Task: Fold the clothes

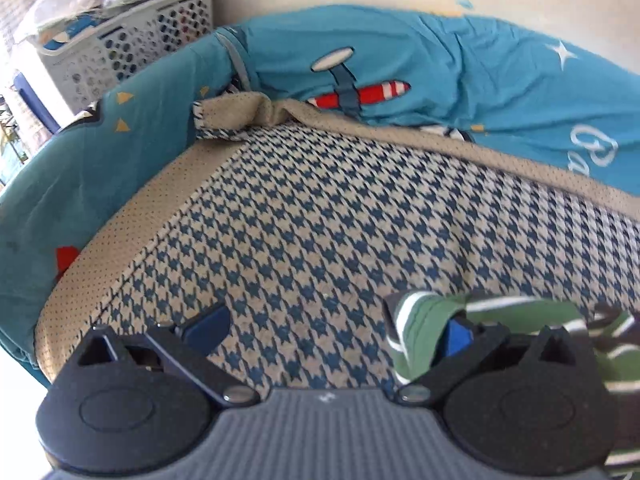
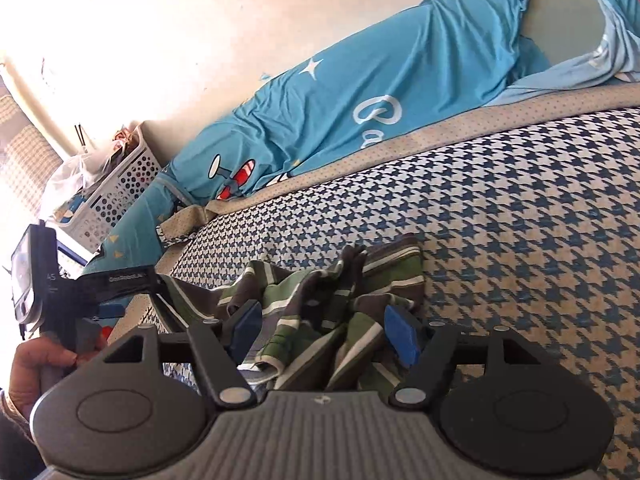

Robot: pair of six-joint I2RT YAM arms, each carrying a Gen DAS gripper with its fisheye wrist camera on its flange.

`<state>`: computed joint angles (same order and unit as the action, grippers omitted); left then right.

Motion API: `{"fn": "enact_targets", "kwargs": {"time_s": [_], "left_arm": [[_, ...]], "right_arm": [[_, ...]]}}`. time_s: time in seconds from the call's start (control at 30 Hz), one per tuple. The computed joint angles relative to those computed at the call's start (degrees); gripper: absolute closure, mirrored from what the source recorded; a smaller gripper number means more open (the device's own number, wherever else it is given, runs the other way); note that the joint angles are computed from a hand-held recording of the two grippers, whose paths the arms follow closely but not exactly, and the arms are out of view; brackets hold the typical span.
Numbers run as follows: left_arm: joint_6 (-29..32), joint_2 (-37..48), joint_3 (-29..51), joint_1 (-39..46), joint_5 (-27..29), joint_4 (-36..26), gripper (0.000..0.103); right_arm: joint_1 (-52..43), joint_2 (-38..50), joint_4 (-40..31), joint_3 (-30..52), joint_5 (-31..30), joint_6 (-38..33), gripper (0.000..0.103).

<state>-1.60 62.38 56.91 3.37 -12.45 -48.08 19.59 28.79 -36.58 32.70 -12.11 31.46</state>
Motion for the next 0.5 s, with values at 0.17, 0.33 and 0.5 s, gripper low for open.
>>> {"fn": "enact_targets", "kwargs": {"time_s": [0.17,0.33,0.5], "left_arm": [[1.99,-5.03,-3.52,-0.19,3.42,3.64,0.0],[3.5,-6.24,-4.4,-3.08,8.2,4.05,0.0],[2.46,-5.87,-5.51,-7.19,10.37,4.73,0.0]], "right_arm": [[7.52,3.1,6.11,-1.52,5.95,1.78,0.034],[14.37,5.55,9.55,-2.71,14.56,1.55,0.048],[18.84,6.37,9.97,-3.02,18.36,0.33,0.089]]}}
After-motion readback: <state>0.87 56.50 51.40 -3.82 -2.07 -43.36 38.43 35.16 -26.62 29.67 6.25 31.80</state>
